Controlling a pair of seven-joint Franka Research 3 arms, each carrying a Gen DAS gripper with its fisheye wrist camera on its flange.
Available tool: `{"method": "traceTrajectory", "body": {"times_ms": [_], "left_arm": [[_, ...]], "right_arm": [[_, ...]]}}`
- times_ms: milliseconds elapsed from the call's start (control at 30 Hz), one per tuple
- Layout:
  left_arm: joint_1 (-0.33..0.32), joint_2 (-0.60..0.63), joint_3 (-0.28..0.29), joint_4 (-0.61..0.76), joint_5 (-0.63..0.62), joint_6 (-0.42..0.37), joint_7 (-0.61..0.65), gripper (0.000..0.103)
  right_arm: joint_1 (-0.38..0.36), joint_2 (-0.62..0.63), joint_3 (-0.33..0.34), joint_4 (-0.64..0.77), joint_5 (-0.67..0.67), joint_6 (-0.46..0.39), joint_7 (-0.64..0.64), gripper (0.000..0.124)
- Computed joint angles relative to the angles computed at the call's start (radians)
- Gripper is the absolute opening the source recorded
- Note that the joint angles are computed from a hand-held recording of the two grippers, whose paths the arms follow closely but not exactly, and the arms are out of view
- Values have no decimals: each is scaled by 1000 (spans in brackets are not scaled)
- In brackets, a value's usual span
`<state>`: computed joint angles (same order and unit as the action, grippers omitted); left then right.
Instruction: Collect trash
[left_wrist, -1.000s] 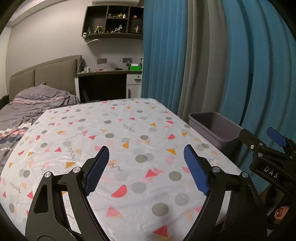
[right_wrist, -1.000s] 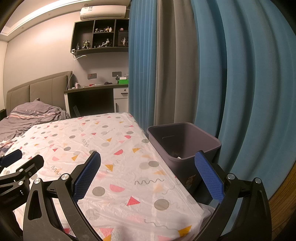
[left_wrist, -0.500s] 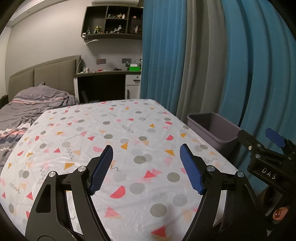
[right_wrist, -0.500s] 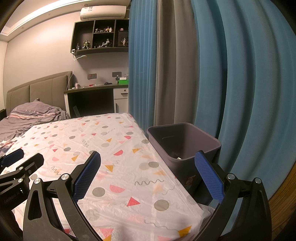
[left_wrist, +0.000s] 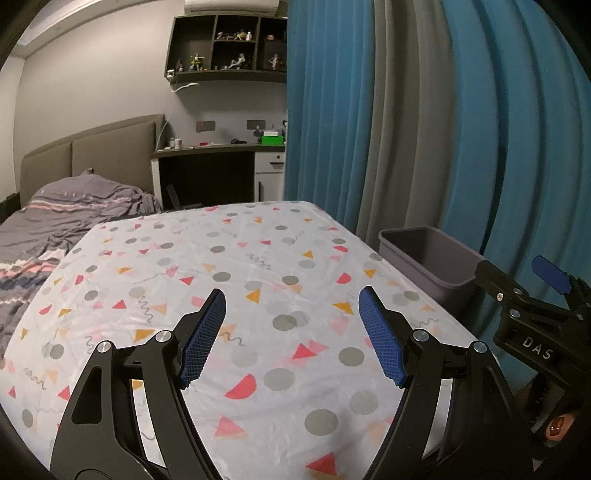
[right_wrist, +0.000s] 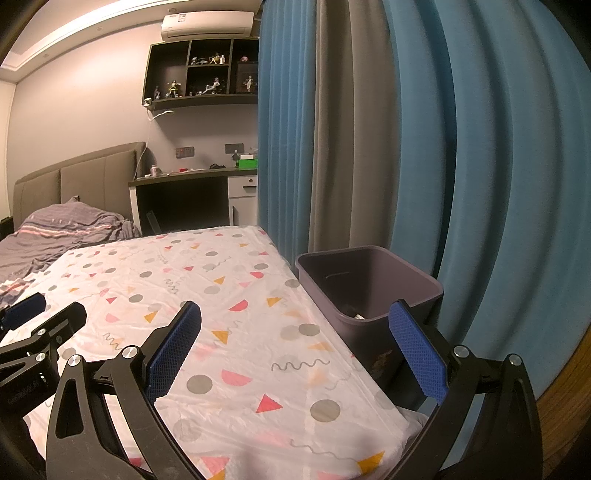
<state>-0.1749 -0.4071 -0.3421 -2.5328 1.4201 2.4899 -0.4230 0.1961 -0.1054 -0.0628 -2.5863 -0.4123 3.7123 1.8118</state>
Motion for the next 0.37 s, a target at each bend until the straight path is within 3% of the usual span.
{"method": "traceTrajectory", "body": {"times_ms": [367], "left_arm": [[-5, -21, -8, -13, -29, -49, 20, 92]], "right_arm": [[4, -3, 15, 3, 62, 7, -28, 98]]}}
